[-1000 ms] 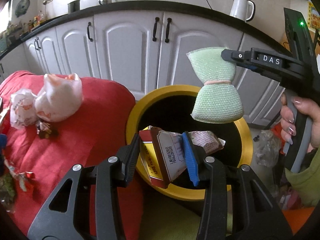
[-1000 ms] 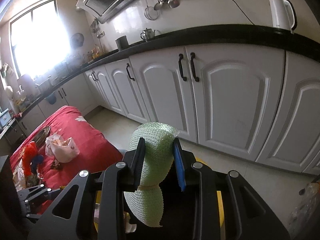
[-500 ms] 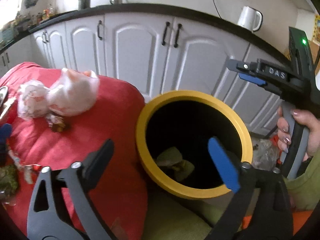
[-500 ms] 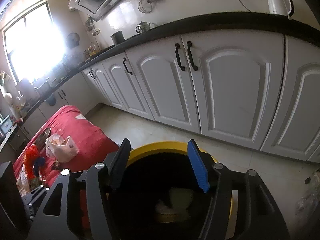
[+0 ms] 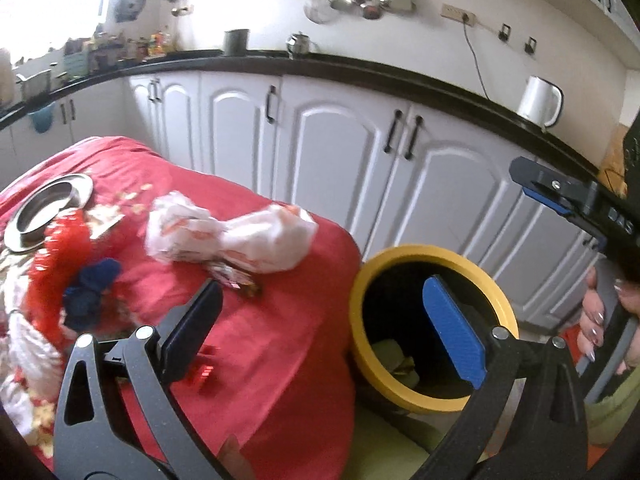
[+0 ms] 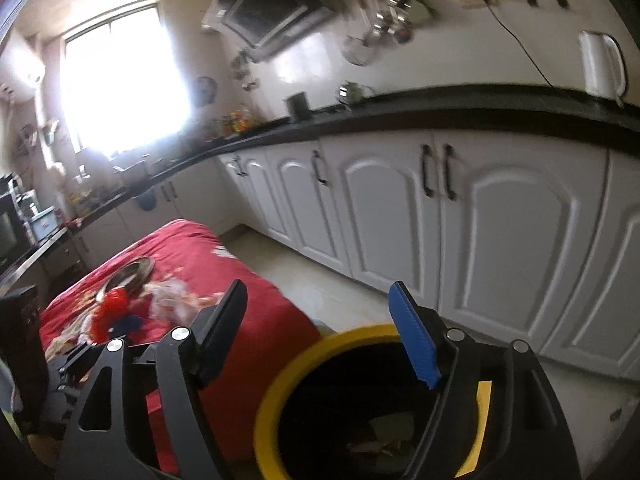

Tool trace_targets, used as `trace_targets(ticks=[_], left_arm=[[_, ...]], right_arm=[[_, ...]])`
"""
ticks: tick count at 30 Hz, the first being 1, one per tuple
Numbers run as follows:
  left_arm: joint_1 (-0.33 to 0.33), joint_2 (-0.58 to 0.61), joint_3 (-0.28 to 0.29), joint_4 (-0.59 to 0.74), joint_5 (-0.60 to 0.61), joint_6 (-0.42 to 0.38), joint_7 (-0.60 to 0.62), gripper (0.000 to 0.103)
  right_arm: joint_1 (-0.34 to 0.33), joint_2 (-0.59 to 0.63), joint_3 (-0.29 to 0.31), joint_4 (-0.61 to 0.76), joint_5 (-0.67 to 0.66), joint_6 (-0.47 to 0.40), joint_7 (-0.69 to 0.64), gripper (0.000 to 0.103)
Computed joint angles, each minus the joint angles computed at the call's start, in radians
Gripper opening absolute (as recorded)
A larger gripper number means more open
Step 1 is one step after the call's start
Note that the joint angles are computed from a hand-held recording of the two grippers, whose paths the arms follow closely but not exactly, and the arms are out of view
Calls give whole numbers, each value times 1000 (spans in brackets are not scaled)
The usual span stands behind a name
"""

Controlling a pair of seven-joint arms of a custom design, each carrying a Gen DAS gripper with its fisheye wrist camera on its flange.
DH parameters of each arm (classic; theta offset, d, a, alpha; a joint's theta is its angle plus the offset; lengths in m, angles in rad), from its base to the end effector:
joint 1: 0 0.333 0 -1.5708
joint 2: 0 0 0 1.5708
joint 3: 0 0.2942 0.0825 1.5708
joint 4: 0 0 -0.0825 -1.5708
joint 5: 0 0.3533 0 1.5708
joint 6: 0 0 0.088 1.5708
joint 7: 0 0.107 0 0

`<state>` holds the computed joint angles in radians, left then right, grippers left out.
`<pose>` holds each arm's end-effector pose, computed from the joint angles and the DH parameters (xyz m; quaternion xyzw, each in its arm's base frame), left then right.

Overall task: Collect trash
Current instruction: 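Move both tools back over the table toward the remaining trash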

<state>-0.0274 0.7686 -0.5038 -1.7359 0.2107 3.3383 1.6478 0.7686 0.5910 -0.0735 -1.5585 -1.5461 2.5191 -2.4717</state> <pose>0.6120 -0.3012 0.2990 -0.4366 0.7725 -0.4342 0.1554 0.5179 0.4548 0.3322 -0.4981 0.6838 -0.3232 0.4241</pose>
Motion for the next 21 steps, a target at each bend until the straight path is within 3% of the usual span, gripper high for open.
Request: trace_targets(ticks=[9,21], left_arm=[[-7,-60,86,-60,-21,85,-78,92],[-33,-101,202,-89,-39,154,-180,92]], right_arm=[[25,122,-23,214,77,93,-202,73],[39,333,-44,540,352,166,-573,73]])
